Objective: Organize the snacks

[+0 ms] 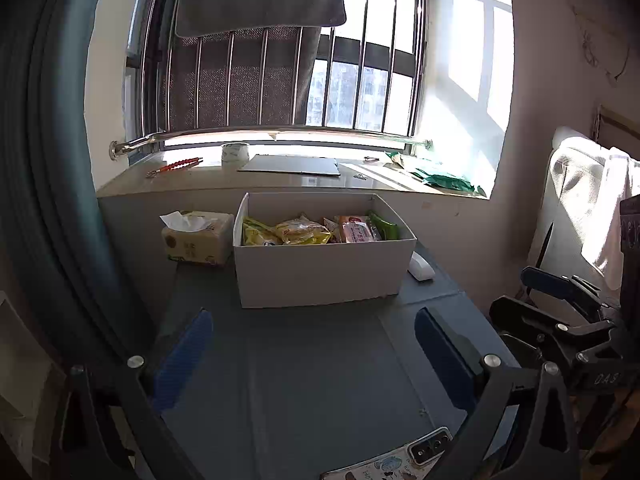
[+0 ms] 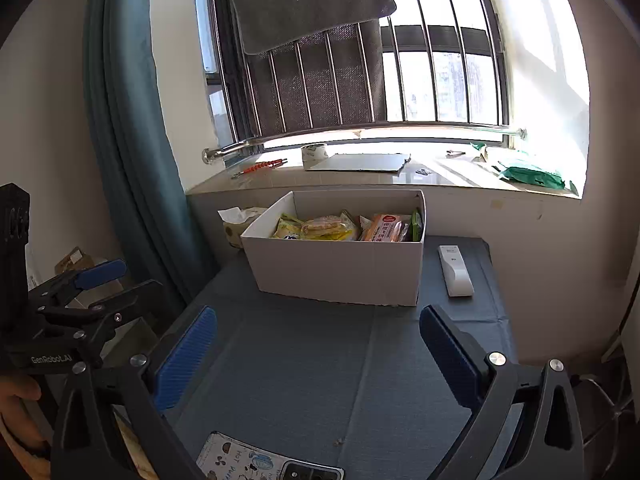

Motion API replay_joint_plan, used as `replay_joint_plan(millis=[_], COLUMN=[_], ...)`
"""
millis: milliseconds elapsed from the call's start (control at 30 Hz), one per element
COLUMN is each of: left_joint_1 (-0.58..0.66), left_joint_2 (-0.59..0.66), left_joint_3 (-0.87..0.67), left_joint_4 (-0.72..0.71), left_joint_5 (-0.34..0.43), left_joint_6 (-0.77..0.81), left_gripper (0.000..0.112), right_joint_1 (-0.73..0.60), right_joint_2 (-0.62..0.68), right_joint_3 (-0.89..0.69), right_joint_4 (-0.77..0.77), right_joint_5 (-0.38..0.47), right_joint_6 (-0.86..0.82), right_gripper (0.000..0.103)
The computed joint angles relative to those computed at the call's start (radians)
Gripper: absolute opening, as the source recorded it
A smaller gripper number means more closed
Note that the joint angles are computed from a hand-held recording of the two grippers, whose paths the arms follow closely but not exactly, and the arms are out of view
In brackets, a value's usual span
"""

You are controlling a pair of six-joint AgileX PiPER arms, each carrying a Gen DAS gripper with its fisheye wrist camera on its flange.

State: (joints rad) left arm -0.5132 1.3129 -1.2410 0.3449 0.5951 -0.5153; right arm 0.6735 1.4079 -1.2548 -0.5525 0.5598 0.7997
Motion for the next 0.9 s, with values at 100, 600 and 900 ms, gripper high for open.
replay_joint_plan(millis=[100,600,900], left_joint_1=[0.002,0.005,0.001], left_joint_2=[0.000,-0.001,0.000], left_joint_3=[0.001,0.004,0.004], left_joint_4=[-0.005,-0.017,-0.006], left_joint_5=[-0.003,-0.004,0.001], left_joint_6=[0.003,0.018,0.012], left_gripper=[0.103,0.103,0.103], right_joint_1=[0.000,0.005,0.006], right_joint_2=[-0.002,-0.002,0.001], right_joint_3=[0.000,-0.001,-0.005], right_joint_4=[0.004,0.009,0.018], right_joint_5=[-0.001,0.000,0.002], right_joint_6=[-0.004,-0.009,-0.012], right_gripper=[0.103,0.103,0.103])
